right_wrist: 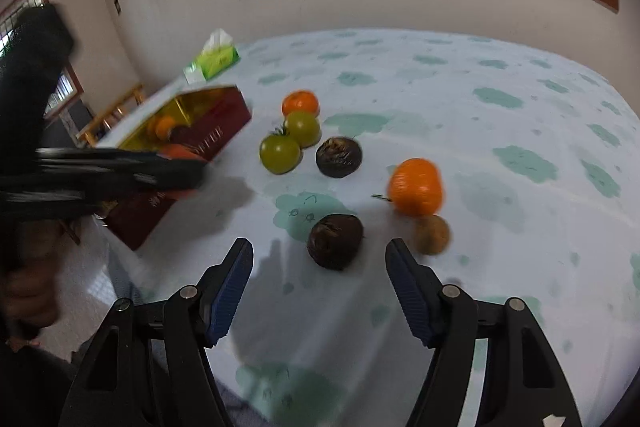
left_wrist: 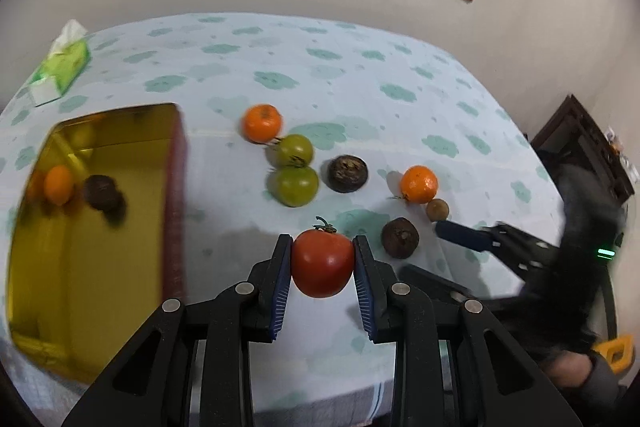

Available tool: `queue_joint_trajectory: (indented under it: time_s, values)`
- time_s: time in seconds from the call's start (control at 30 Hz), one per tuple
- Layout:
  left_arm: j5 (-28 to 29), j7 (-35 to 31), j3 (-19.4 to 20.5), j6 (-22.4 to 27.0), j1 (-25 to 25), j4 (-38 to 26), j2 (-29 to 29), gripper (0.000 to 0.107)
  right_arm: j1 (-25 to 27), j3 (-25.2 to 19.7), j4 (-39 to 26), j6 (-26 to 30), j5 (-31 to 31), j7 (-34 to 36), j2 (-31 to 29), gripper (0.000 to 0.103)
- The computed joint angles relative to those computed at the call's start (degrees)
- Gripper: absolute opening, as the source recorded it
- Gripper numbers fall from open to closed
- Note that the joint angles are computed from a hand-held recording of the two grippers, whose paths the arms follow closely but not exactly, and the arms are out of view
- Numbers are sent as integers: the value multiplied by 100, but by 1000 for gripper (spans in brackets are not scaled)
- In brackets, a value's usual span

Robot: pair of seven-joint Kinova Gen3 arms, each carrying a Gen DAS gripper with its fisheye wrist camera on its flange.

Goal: Organize fruits
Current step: 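Carry the red tomato into the tray while the right gripper grasps another passion fruit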

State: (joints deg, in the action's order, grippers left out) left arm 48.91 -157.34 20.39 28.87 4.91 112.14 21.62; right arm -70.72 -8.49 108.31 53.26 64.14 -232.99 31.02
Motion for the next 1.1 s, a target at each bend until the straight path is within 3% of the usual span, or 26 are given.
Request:
queue_joint_trajectory:
  time_s: [0.13,0.33,0.43,0.83,1.1]
  values:
    - [271,-316,-95,128,-373,102,-265,31,352,22,-167,-364,-249,496,169,58]
    - [446,-510,-544,45,-588,35,-314,31,231,212,-498,-134,-781,1166,315,51]
    - [302,-364,-658,-148,-675,-101,-160,31,165,261,-625,84,-1026,1392,374,36]
    - [-1119,999,-791,-1106,-474,-494,464,31,-144,348,-641,172,-852,957,241,33]
    - [-1798,1473,-585,-1740,-428,-361,577,32,-203,268,-1184,643,-787,1481,221,33]
